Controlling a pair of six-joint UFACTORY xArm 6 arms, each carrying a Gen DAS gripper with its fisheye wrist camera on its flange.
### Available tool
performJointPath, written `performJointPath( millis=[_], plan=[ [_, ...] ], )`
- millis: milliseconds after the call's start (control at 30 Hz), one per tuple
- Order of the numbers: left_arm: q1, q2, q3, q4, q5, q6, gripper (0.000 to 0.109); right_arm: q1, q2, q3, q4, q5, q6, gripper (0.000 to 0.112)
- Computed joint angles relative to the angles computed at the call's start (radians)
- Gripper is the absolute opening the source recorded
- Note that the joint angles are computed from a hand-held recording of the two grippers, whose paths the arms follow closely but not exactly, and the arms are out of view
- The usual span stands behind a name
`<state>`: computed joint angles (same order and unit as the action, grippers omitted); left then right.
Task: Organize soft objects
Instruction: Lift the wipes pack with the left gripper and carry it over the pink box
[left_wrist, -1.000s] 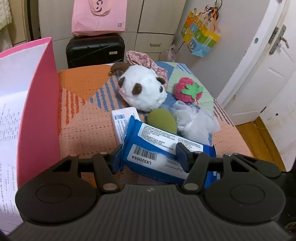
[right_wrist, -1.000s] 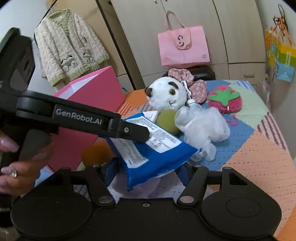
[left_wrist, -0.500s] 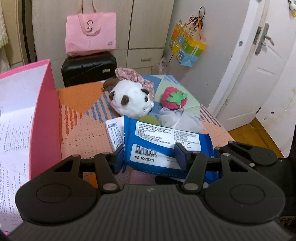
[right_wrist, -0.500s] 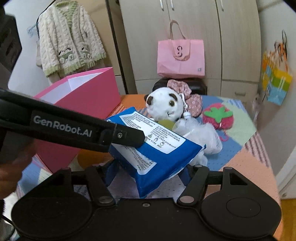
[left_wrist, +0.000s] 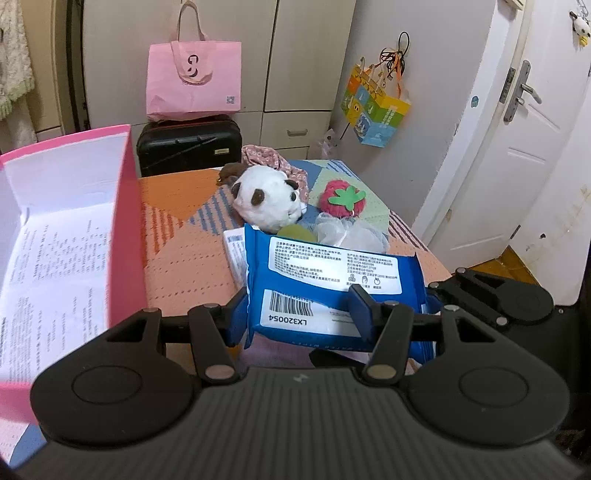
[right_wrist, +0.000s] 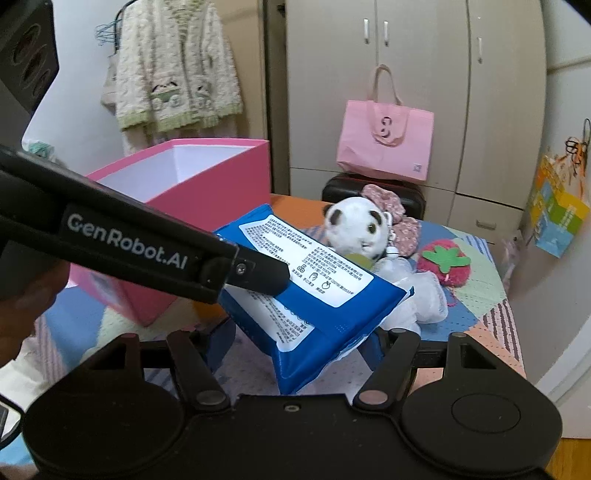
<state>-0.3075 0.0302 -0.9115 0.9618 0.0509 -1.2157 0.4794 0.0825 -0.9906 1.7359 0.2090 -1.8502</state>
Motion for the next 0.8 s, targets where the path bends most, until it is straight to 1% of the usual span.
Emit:
performJointPath(
  millis=[67,200,367,467,600,700,800],
  plan=[
    [-0.005,-0.028,0.032,-0.014,0.004,0.001,0.055,0.007,-0.023,0.023,-0.013,0.002,0.01,0.074],
    [-0.006,-0.083,0.098,0.019,0.008,-0.062,0.055,0.018,-0.071,0.081,-0.08,0.027,0.061,0.074],
    [-0.017,-0.165,0.203,-0.075,0.017,-0.022,0.055,0.054,-0.124,0.149,-0.142,0.024,0.107,0.074],
    [-0.019,-0.225,0.265,-0.115,0.022,-0.008,0.055,0.08,-0.159,0.184,-0.155,0.016,0.106,0.074],
    [-0.025,-0.304,0.333,-0.129,0.051,-0.008,0.055,0.106,-0.192,0.215,-0.211,0.032,0.154,0.074],
    [-0.032,-0.379,0.401,-0.262,0.081,0.095,0.055,0.127,-0.208,0.23,-0.266,0.053,0.201,0.074],
    [-0.025,-0.45,0.464,-0.366,0.102,0.169,0.055,0.151,-0.217,0.238,-0.299,0.078,0.227,0.074]
  ],
)
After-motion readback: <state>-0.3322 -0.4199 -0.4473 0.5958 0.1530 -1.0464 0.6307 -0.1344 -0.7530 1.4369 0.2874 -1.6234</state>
